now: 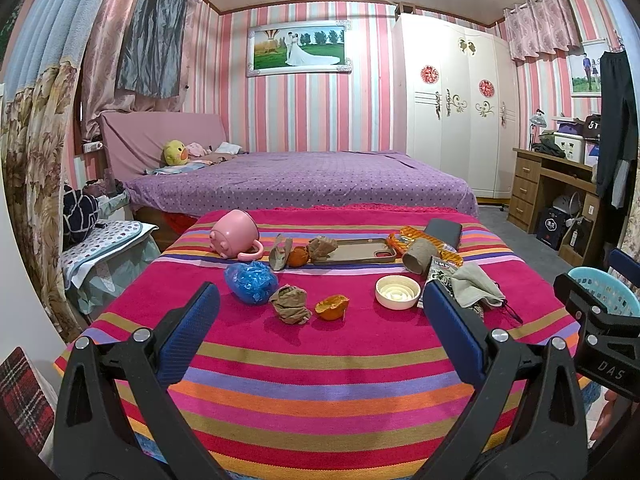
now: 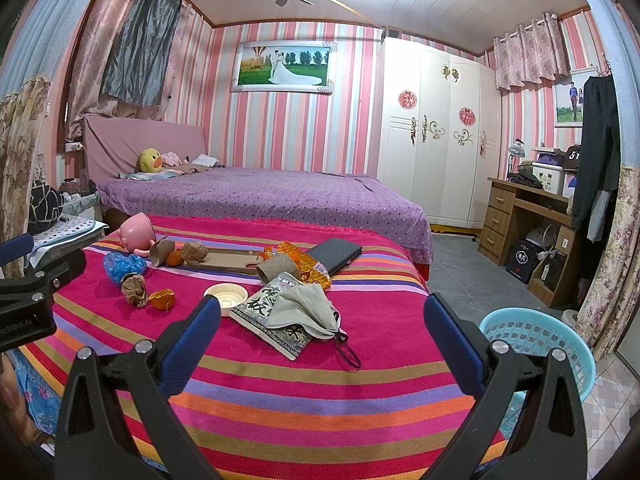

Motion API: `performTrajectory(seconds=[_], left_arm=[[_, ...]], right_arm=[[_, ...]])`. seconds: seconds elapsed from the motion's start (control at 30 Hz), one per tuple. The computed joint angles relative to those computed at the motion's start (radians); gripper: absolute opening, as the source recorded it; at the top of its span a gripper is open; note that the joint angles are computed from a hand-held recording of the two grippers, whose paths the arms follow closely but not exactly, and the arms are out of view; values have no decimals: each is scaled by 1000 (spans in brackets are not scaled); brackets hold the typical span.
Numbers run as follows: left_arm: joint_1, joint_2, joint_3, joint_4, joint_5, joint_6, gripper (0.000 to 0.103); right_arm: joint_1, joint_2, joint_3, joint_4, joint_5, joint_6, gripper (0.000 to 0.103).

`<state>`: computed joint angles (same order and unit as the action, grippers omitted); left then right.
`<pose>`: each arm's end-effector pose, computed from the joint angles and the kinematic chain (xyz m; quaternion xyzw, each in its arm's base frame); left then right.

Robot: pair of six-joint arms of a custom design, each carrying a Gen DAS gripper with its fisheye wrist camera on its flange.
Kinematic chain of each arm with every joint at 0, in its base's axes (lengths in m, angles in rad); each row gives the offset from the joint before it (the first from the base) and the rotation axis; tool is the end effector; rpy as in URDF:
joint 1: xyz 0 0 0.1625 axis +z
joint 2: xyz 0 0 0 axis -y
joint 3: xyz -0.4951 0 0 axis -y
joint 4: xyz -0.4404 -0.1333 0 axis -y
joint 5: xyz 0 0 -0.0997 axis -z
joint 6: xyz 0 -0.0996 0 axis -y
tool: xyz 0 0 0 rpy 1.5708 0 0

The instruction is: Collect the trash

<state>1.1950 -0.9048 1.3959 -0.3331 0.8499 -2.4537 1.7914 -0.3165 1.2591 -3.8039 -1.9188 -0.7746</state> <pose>-0.0910 -0.7730 0.2339 0.1637 0.7296 -0.5583 0.3594 0.2822 -0.8046 0.0302 0.2841 -0.7412 0.5319 0.2950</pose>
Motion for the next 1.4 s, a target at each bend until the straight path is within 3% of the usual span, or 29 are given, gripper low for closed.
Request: performTrajectory(seconds=[1.4], left_arm=[[12,23,-21,5,-12,5,98]], right_arm=[[-21,4,-24,20,4,21,99]])
